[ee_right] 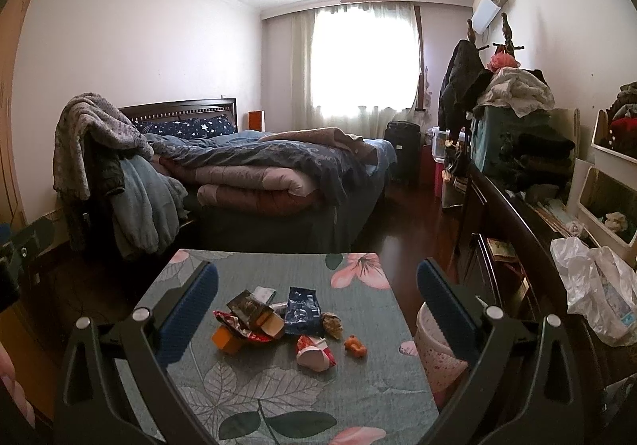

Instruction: Collect trash

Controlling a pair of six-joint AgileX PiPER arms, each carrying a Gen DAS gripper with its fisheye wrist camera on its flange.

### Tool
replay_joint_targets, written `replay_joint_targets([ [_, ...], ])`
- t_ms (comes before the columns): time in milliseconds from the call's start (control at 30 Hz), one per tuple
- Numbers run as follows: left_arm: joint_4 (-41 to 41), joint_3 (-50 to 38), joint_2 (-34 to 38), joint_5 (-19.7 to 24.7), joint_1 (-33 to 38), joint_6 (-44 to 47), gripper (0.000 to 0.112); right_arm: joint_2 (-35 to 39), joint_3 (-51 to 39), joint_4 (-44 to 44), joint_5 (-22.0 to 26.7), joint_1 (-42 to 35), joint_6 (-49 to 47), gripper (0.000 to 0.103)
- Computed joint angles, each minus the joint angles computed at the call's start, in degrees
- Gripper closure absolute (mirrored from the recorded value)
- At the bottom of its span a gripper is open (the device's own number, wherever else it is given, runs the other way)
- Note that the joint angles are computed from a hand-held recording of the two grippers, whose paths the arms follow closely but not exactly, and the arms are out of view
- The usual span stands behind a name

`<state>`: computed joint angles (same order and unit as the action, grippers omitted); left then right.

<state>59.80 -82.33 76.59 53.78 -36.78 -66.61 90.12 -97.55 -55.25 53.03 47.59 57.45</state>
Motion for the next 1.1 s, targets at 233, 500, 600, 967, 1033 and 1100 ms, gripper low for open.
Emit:
replay_joint_targets([
  [233,-0.2,-0.8,0.4,-0.2,0.2,0.6,0.013,-0.3,0.8,-0.2,-0.4,-0.4,0.7,0.003],
  [500,-0.8,-0.9,1.6,-0.2,1.0,0.3,0.013,0.0,2.5,0.0,-1.8,-2.4,2.1,0.003],
  [600,-2.7,1.9,1.6,-1.9,4.2,-0.2,0.013,1.3,3.3,2.0,-3.1,-4.4,1.8,0.003],
  [967,-24.7,-4.8,18.0,-10.7,20.7,16.0,0.013,13.3,-0.9,18.7,-6.0,-12.1,-9.6,0.004],
  [1033,-26.2,-11.5,24.6,-9.1,22.1,18.7,0.013,15.3,-2.2,20.3,-6.3,-12.9,-10.9,0.004],
  [1100,-26.6,-17.5,29.8,-7.6,22.4,20.0,0.013,17.1,-3.9,21.9,-6.6,-13.8,-12.4,0.004],
])
